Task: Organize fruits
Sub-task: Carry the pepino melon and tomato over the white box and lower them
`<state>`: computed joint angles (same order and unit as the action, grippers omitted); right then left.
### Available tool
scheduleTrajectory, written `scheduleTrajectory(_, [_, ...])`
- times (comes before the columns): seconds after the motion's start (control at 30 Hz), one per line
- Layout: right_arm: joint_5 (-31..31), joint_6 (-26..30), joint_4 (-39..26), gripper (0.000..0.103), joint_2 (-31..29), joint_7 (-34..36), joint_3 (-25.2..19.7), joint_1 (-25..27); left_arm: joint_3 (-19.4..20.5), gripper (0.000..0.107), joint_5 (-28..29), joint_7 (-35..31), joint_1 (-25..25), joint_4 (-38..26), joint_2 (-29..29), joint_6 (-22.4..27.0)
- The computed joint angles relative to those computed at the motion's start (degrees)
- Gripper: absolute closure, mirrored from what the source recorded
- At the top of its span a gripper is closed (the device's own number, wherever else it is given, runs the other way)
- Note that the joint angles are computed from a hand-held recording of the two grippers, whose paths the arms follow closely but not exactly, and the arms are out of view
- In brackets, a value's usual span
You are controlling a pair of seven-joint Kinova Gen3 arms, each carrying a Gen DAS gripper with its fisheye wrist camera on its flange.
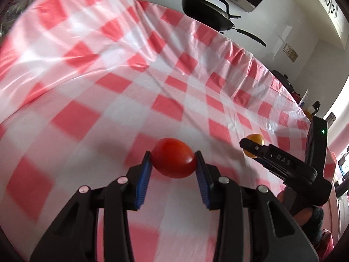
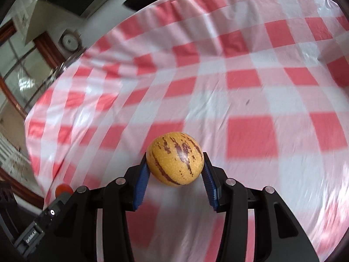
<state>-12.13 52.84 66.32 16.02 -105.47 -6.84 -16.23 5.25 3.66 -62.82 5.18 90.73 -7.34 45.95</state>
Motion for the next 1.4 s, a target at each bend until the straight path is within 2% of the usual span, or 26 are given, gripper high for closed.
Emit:
scheduleTrajectory(0.17, [0.2,-2.3,6.7,0.057,-5.3,1.6,-2.1,-3.1,-1.8,0.068,0.7,0.3,-1.7,6.3,-8.1,0.6])
scheduleTrajectory(0.33, [0.5,-2.1,9.4,0.057,-8.2,4.1,-3.9,-6.5,-2.9,0.068,0.3,-0.2,-3.9,10.1,-13.7,1.8])
scheduleTrajectory(0.53, [-0.1,-0.9,10.0,0.057,-9.4,7.0,-5.4,-9.9,-7.0,0.068,2.3,-1.8,-5.6,15.4,-19.7,3.4])
scheduleTrajectory(0.8, [-0.4,-0.2,10.3,0.057,-10.7,15.2,-8.8,-16.0,-9.1,0.068,-1.6,-3.3,-11.5,17.1,-28.9,7.9])
scheduleTrajectory(1.03, [-1.9,-0.6,12.0,0.057,-11.0,26.0,-11.7,-21.3,-14.6,0.068,-4.3,-4.5,-15.6,18.3,-33.9,12.7])
scheduleTrajectory(1.17, [2.3,-1.3,13.7,0.057,-11.6,30.4,-12.9,-26.1,-16.8,0.068,-7.1,-5.7,-18.4,20.2,-36.0,15.6])
scheduleTrajectory(1.27, [2.2,0.9,13.0,0.057,-10.1,33.4,-14.2,-28.1,-19.1,0.068,-8.3,-6.4,-19.8,22.4,-37.7,17.8])
scheduleTrajectory(1.4, [5.6,3.5,12.0,0.057,-8.0,35.9,-15.1,-32.2,-22.5,0.068,-9.8,-7.2,-21.3,25.3,-39.2,19.0])
